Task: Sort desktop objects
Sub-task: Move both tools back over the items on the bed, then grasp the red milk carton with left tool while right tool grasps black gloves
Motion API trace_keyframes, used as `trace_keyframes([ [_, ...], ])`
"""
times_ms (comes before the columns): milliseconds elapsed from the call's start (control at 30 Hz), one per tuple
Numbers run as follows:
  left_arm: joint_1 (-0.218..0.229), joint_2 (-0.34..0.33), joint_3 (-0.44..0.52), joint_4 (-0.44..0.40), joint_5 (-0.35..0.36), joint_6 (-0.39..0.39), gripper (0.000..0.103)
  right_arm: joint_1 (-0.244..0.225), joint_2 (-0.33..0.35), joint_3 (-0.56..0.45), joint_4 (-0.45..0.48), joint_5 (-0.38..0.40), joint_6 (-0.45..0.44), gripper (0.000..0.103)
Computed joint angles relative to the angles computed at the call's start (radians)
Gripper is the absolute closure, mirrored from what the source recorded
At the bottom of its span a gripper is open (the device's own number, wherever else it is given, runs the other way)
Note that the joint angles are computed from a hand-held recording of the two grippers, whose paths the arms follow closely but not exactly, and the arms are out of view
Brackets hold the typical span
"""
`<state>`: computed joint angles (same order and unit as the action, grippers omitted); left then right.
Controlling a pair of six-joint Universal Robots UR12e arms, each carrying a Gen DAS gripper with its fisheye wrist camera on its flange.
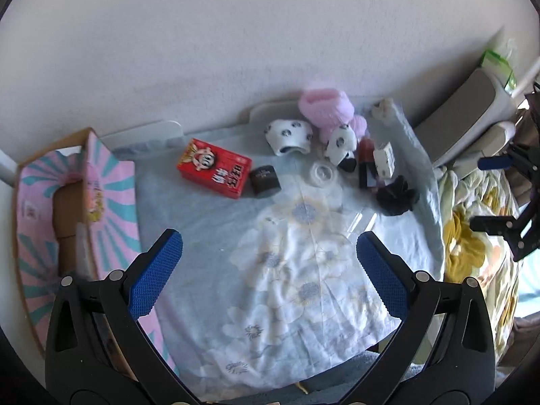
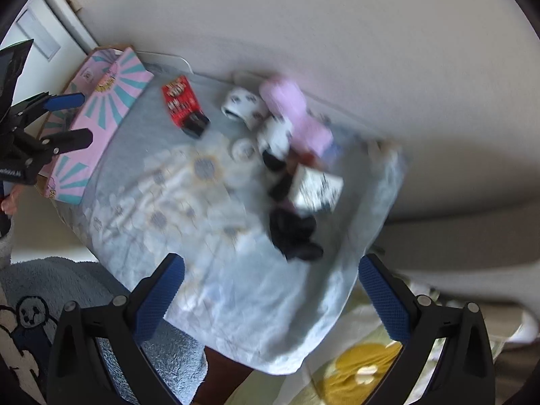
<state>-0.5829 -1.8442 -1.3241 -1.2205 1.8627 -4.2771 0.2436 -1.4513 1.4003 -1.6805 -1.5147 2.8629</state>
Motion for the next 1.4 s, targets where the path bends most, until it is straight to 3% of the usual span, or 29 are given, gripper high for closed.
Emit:
trace_keyframes([
  [133, 0.012, -0.012, 0.002, -0.011, -0.003, 0.044, 0.0, -0.019, -0.022, 0.045, 0.005, 0.008, 0.007, 0.0],
  [300, 0.048, -0.019, 0.004, -0.102, 0.001, 0.126, 0.001, -0.038, -0.032, 0.081, -0.012, 0.046, 0.001, 0.0],
  [567, 0.094, -0.052, -0.018, -0.161, -0.022, 0.219, 0.005, -0.043, 0.007, 0.102, -0.046, 0.096, -0.037, 0.0],
  [833, 0.129, -0.042, -0.079, -0.09, -0.071, 0.279, 0.005, -0.035, 0.049, 0.094, -0.042, 0.108, -0.117, 0.0],
  [933, 0.136, -0.043, -0.091, -0.072, -0.078, 0.296, 0.005, -0.028, 0.06, 0.096, -0.05, 0.077, -0.137, 0.0],
  [1100, 0.149, -0.034, -0.115, -0.037, -0.091, 0.298, 0.006, -0.013, 0.065, 0.115, -0.083, 0.01, -0.243, 0.0],
  [1300, 0.16, -0.02, -0.14, -0.003, -0.11, 0.295, 0.006, -0.012, 0.074, 0.123, -0.084, -0.013, -0.263, 0.006],
  [1400, 0.165, -0.012, -0.152, 0.008, -0.125, 0.291, 0.009, -0.011, 0.076, 0.125, -0.082, -0.023, -0.26, 0.019],
])
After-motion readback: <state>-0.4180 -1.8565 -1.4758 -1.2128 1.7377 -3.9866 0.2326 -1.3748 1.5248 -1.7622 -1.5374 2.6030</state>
